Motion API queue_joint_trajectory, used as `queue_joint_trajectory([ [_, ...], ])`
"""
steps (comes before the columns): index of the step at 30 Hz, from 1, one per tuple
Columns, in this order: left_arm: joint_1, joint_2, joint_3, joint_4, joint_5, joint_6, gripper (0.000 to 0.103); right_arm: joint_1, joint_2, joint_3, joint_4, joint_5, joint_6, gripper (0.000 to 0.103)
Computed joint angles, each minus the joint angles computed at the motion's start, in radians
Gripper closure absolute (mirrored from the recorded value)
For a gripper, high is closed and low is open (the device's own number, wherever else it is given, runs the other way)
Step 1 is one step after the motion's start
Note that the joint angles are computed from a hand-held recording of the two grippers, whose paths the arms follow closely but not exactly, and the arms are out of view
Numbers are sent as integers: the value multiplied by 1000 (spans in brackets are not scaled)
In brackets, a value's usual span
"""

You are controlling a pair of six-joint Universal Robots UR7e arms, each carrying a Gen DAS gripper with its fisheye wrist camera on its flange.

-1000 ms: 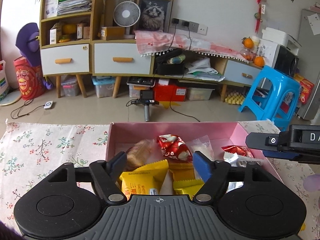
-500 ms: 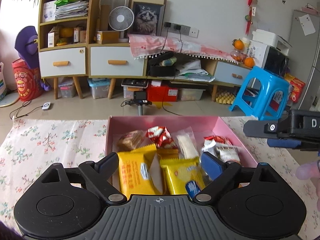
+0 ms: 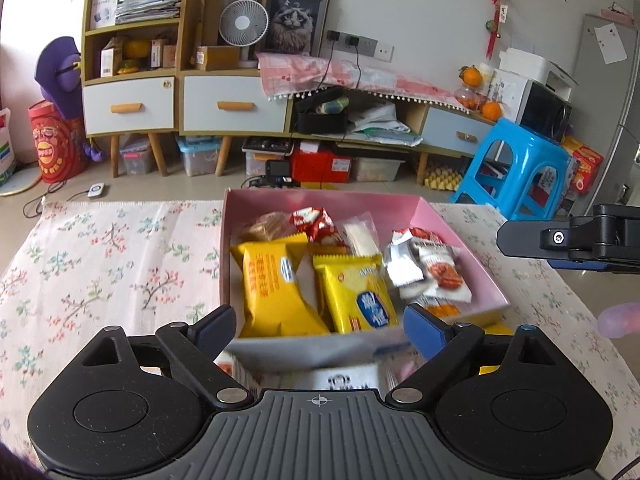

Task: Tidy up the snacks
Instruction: 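Move both open tools back from the box to the snack pile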

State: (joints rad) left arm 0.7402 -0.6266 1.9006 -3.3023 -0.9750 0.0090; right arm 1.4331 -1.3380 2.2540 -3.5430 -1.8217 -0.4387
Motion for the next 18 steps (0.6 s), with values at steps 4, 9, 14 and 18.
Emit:
queue_joint_trajectory([
  [4, -9, -22, 42, 3, 1, -25, 4, 7, -14, 23, 0, -10, -5, 14],
  [9, -22, -45, 86, 11, 8, -55, 4, 14, -16, 62, -33, -24, -42, 12],
  [14, -28, -70, 126, 8, 2, -59, 4, 15, -9, 104, -88, -42, -119, 12],
  [18, -37, -85, 158, -1, 11, -45, 3, 9, -33, 137, -82, -37, -162, 11],
])
